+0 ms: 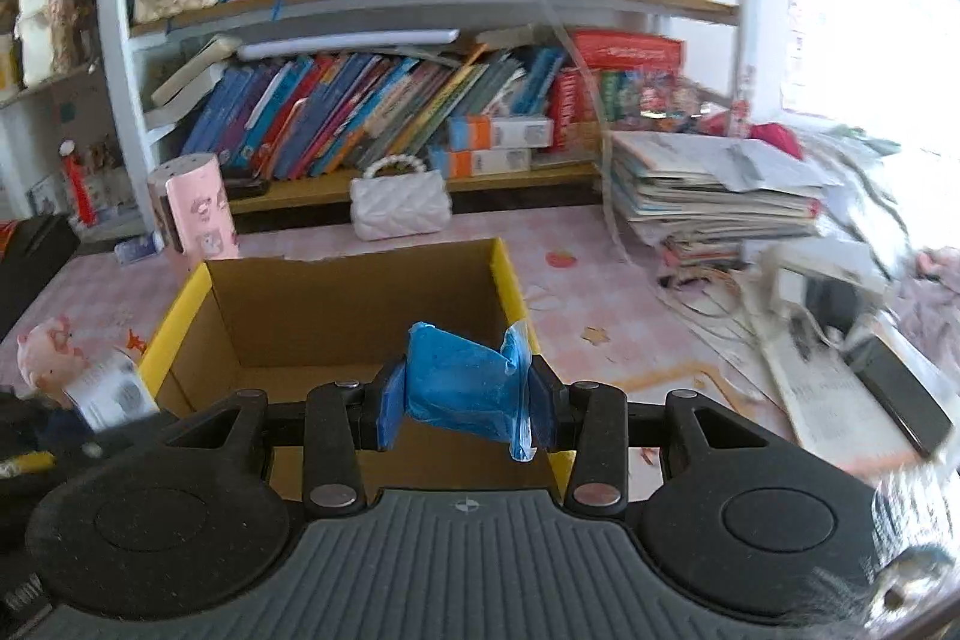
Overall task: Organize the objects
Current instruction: 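Carry the white-red box and blue packet with both tools over the yellow box, then open left tool to drop the white-red box while right tool drops blue packet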
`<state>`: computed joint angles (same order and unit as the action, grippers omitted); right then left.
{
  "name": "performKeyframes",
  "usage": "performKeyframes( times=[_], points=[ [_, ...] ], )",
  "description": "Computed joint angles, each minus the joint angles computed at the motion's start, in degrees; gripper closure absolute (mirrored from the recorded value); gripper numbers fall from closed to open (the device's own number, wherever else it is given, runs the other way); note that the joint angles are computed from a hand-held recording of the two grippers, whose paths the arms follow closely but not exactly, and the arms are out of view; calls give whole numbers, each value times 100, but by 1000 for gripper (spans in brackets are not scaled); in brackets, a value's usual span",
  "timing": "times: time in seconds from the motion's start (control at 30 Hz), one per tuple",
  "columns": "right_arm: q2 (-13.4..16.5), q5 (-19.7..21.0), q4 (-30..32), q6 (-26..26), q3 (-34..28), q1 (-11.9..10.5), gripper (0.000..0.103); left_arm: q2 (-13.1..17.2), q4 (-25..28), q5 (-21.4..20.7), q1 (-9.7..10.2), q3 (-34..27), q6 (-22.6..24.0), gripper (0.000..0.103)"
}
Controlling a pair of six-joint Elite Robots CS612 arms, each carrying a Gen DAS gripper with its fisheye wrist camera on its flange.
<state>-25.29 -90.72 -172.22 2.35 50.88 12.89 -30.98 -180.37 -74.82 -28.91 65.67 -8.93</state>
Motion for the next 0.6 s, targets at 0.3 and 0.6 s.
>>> performKeyframes(
  times=[0.3, 0.6],
  points=[
    [782, 865, 1941, -977, -1734, -51, 65, 232, 1137, -15, 50, -552, -195, 90],
    [1412, 1068, 3513, -1753, -3064, -12, 65, 265, 1272, -315, 99, -649, -346, 90]
  ],
)
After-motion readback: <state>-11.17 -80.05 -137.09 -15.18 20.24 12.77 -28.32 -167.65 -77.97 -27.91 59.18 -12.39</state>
